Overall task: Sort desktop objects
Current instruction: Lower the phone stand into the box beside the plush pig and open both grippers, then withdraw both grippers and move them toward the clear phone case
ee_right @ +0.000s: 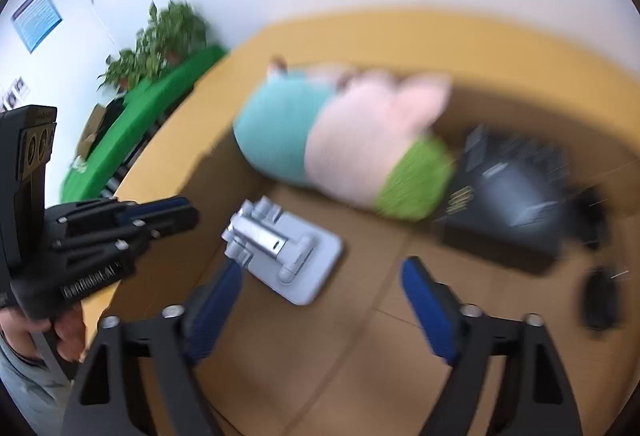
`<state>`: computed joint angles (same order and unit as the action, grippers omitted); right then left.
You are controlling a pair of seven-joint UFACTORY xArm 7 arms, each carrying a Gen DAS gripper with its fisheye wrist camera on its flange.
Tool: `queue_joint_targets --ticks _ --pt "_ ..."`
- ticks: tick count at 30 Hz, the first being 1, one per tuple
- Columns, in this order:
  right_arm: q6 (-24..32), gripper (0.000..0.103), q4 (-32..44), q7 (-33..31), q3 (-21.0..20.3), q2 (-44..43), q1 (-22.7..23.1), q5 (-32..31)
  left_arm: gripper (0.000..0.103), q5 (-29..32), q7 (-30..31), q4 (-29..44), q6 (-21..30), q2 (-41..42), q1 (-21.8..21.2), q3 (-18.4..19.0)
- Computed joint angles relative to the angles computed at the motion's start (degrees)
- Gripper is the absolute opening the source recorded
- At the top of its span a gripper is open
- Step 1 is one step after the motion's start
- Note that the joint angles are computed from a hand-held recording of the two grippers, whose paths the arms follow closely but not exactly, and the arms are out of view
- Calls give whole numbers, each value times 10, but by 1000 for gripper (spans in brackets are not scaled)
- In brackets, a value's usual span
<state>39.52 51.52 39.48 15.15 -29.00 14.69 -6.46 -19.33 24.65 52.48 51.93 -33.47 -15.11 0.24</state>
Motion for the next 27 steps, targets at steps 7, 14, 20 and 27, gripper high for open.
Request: queue_joint_targets --ticks 7,14,20,27 --pt "191 103 -3 125 157 -197 -53 -111 89 -75 -4 -173 -198 -278 -92 -14" --pt "282 103 -39 174 186 -264 -28 -89 89 -34 -46 -220 -201 -315 -145 -41" --pt "292 103 -77 206 185 -309 -5 -62 89 11 -88 -247 -138 -305 -102 -10" --pt "283 103 -83 206 186 -309 1 -63 89 28 -104 -278 -78 -320 -84 -21"
